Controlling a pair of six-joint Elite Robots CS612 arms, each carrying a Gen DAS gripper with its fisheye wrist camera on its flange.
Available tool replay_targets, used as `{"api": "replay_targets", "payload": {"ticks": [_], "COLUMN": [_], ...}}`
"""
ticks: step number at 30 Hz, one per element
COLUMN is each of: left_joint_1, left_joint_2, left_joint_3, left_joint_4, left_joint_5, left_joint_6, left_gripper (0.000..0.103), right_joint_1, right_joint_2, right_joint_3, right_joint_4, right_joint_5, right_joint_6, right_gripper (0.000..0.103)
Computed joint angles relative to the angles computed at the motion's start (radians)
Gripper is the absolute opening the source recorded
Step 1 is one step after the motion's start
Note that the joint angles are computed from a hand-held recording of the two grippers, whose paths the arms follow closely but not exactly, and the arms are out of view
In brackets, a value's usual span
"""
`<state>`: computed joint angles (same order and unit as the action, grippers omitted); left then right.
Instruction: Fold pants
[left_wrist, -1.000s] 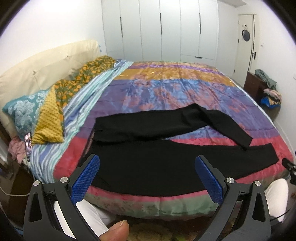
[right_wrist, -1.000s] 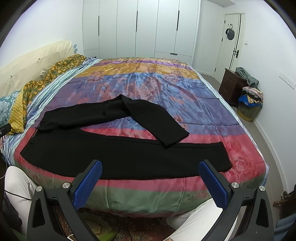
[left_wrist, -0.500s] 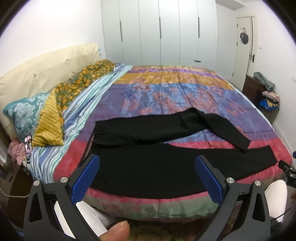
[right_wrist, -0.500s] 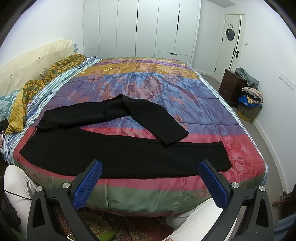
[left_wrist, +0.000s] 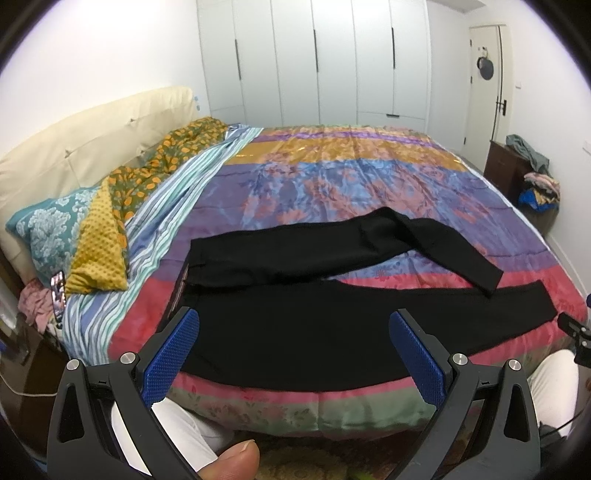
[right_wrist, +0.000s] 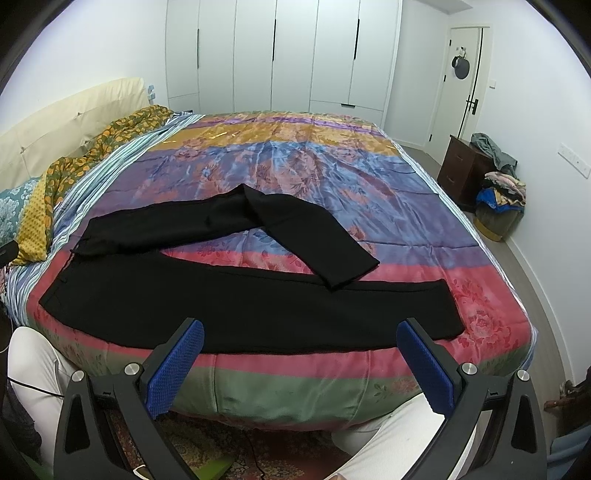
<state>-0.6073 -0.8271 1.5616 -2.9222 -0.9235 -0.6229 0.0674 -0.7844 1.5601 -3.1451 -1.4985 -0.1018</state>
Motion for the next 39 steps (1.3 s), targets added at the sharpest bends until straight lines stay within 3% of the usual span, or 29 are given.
{"api": "replay_targets", "payload": {"ticks": [4,6,8,11,16,19,20,22,32,39], "left_joint_1": [0.001,0.005,0.019,0.071,0.126,0.153,0.165,0.175,0.175,0.176], "left_joint_2": [0.008,0.036,0.097,0.207,0.411,0.49,0.501,0.492,0.487,0.489], "left_joint_3": [-0.008,-0.028,-0.082,-0.204,-0.476,-0.602,-0.612,-0.585,-0.572,-0.575], "left_joint_4": [-0.005,-0.044,-0.058,-0.031,0.137,0.313,0.321,0.257,0.246,0.247], "left_joint_5": [-0.001,0.011,0.042,-0.041,-0.06,-0.137,-0.191,-0.224,-0.228,-0.229], "left_joint_6": [0.011,0.064,0.115,0.132,0.16,0.128,0.099,0.063,0.063,0.064], "left_gripper": [0.103,0.103,0.103,0.103,0.103,0.103,0.103,0.103,0.103,0.103], "right_joint_1": [0.001,0.001,0.001,0.0,0.001,0.001,0.001,0.004,0.007,0.004], "right_joint_2": [0.0,0.001,0.003,0.003,-0.002,-0.003,-0.002,-0.001,0.028,0.03], "right_joint_3": [0.0,0.0,0.001,0.0,0.003,-0.009,-0.013,-0.02,-0.061,-0.059], "right_joint_4": [0.003,0.003,-0.003,0.002,0.013,0.052,0.059,0.059,0.09,0.084], "right_joint_5": [0.0,-0.002,-0.006,-0.009,-0.04,-0.051,-0.053,-0.061,0.001,-0.009], "right_joint_6": [0.003,0.001,0.005,0.009,0.003,0.01,0.011,0.006,0.011,0.036], "right_gripper": [0.103,0.103,0.103,0.103,0.103,0.103,0.103,0.103,0.103,0.103]}}
